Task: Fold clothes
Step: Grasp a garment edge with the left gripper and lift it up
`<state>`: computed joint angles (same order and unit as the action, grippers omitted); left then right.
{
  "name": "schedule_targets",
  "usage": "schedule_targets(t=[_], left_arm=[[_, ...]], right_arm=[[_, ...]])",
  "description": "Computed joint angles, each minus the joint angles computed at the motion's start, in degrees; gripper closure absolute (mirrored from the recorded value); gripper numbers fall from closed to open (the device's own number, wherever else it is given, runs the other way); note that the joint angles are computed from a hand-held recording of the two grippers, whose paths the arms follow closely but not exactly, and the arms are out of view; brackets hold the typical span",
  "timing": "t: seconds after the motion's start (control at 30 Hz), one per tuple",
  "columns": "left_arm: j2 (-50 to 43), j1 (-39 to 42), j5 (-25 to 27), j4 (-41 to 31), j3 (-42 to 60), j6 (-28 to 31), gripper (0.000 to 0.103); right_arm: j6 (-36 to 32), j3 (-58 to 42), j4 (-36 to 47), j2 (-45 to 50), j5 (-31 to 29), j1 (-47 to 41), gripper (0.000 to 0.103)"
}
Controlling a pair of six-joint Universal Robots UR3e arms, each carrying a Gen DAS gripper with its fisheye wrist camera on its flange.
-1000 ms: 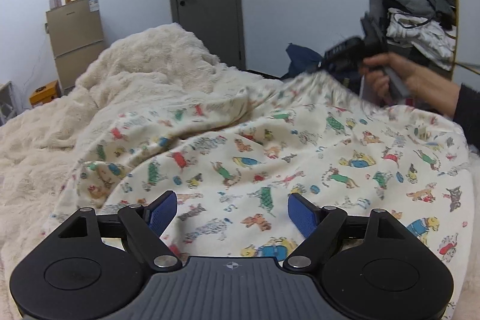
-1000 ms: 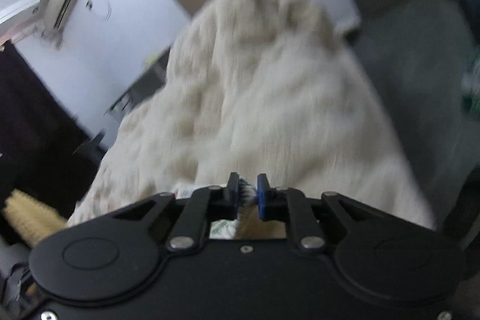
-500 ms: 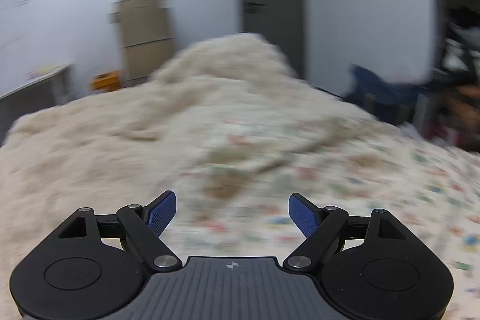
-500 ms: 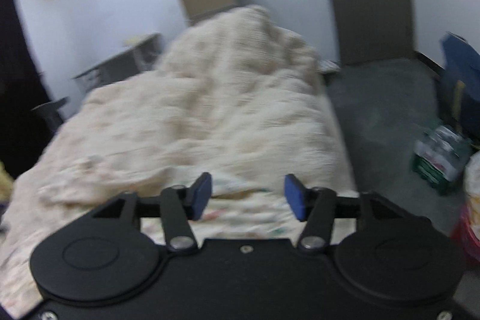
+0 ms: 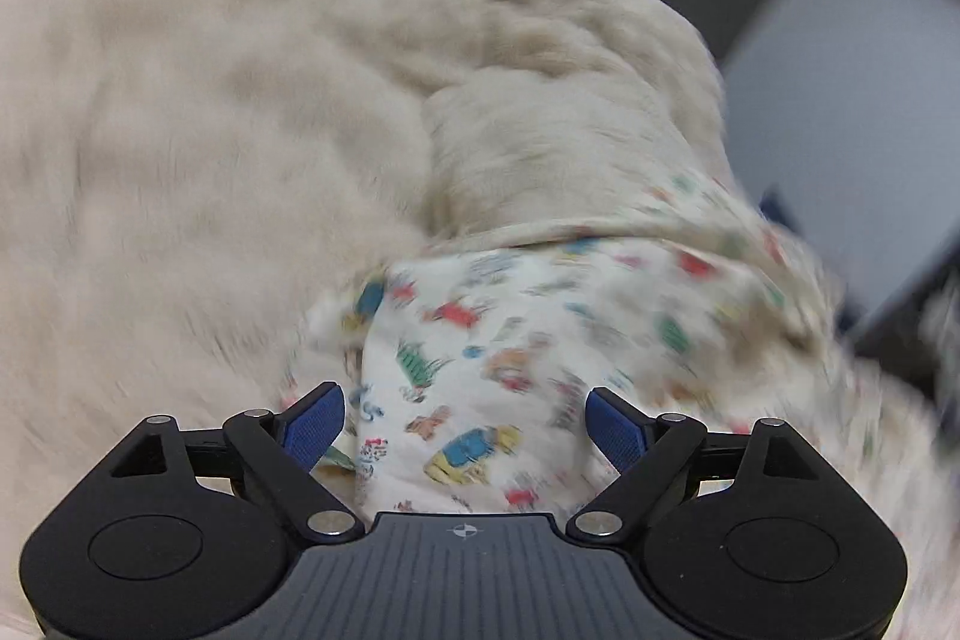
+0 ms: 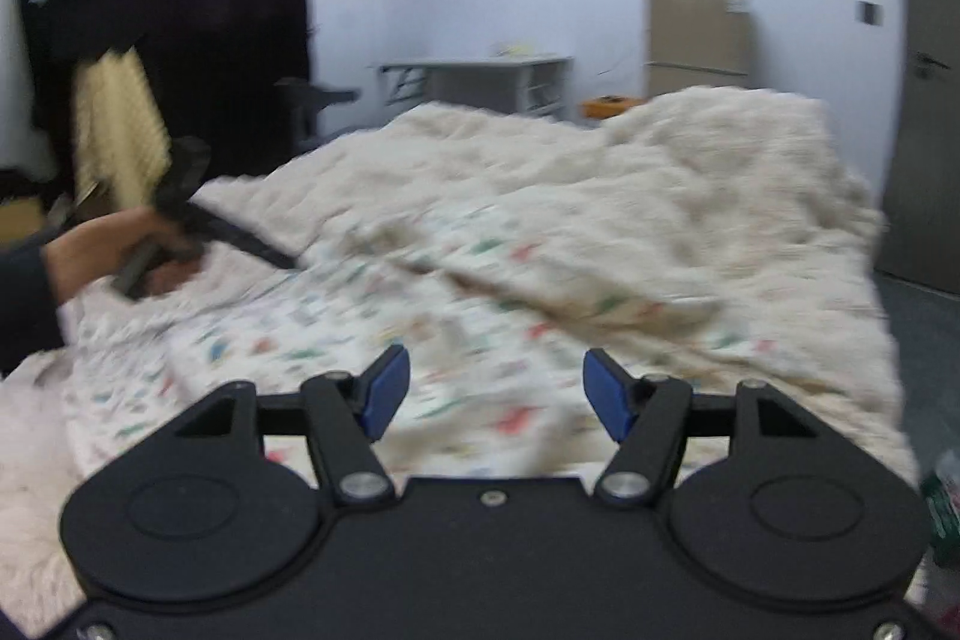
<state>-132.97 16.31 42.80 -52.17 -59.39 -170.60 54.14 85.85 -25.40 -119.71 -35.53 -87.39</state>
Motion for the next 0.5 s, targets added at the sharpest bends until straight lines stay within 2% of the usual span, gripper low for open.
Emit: schedule_targets(t=[0.07,0.1,0.13,0.23,0.27,0.33,0.43,0.5], left_arm=[[-4.50,0.83,-3.26,7.73,-0.89,-13.06,0.037],[-5.96,1.19,-5.38,11.44,-1.96,-18.21,0.069],[-5.43,0.99,-4.69,13.67,-2.66,-19.90,0.103],[-3.63,0.23,-1.91,19.38,-4.27,-24.01,0.103],[-1.85,0.50,-1.40,23.89,-4.82,-26.15,0.103],[-0.33,1.87,-2.76,30.89,-3.63,-31.49,0.103],[3.80,3.91,-5.94,34.34,1.83,-36.53,0.103],[4.01,5.23,-7.65,35.26,10.35,-41.03,0.103]], right_arm=[[0.49,4.94,-3.36,-4.33,-0.85,1.61,0.041],[0.82,7.93,-5.67,-6.85,-1.26,2.03,0.041],[-0.04,8.65,-4.86,-7.55,-2.34,1.30,0.041],[-1.82,9.73,-3.14,-8.06,-4.61,-0.51,0.041],[-1.43,9.68,-3.12,-7.25,-4.92,-0.57,0.041],[-0.35,9.23,-3.29,-5.66,-5.38,-0.36,0.041],[0.66,9.69,-4.35,-5.39,-5.36,0.24,0.041],[0.66,10.16,-4.78,-5.94,-5.12,0.39,0.040]])
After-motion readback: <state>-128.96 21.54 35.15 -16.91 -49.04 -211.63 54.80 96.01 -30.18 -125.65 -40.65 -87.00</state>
